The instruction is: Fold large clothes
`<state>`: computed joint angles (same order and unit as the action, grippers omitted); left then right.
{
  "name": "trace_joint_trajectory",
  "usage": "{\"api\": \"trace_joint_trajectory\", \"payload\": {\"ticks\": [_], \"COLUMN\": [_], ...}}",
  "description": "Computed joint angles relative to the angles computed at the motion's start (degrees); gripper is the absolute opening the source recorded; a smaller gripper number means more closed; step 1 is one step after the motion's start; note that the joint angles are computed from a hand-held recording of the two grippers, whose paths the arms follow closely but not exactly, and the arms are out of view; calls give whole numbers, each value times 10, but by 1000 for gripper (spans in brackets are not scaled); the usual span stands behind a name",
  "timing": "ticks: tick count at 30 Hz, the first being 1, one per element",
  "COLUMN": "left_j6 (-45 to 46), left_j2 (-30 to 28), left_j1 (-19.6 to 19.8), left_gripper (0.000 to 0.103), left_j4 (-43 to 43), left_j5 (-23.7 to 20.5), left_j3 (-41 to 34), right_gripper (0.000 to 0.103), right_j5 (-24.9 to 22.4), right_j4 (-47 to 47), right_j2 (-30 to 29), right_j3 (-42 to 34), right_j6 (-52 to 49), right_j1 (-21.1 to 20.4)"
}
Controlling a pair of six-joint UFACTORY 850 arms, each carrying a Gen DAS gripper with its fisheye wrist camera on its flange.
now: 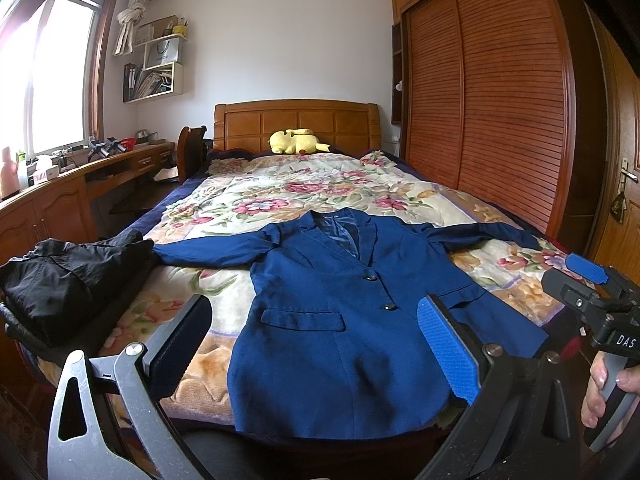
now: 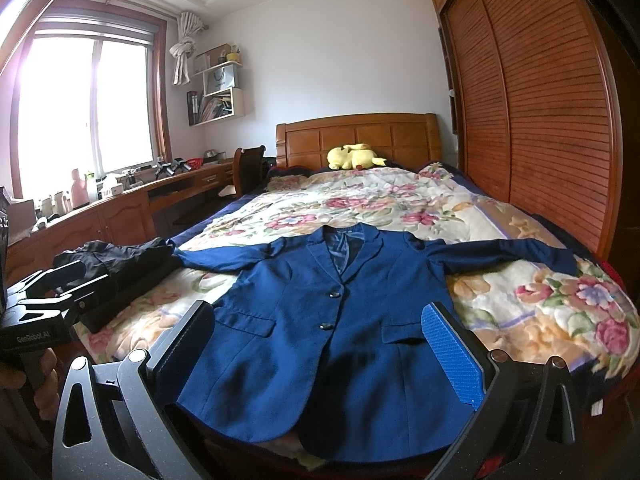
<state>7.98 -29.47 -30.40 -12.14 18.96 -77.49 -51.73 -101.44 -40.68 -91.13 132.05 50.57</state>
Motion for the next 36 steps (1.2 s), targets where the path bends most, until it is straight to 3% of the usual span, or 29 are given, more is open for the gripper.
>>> {"api": "trace_joint_trajectory", "payload": {"ticks": [14, 24, 36], "left_j6": [5, 24, 139], "left_j2": [0, -32, -102], "left_j1": [-4, 8, 32], "left_gripper": [103, 103, 103], "left_j4": [-8, -32, -147], "left_j5": [2, -14, -50], "left_j3": [1, -24, -104], "right_gripper": [103, 103, 103], "right_j5": [2, 22, 106], "right_j4": [2, 17, 32], "right_j2": [-3, -22, -90], "right_j3": [-4, -30, -130], "right_j6": [-1, -35, -95], "right_j1": [0, -9, -52]}}
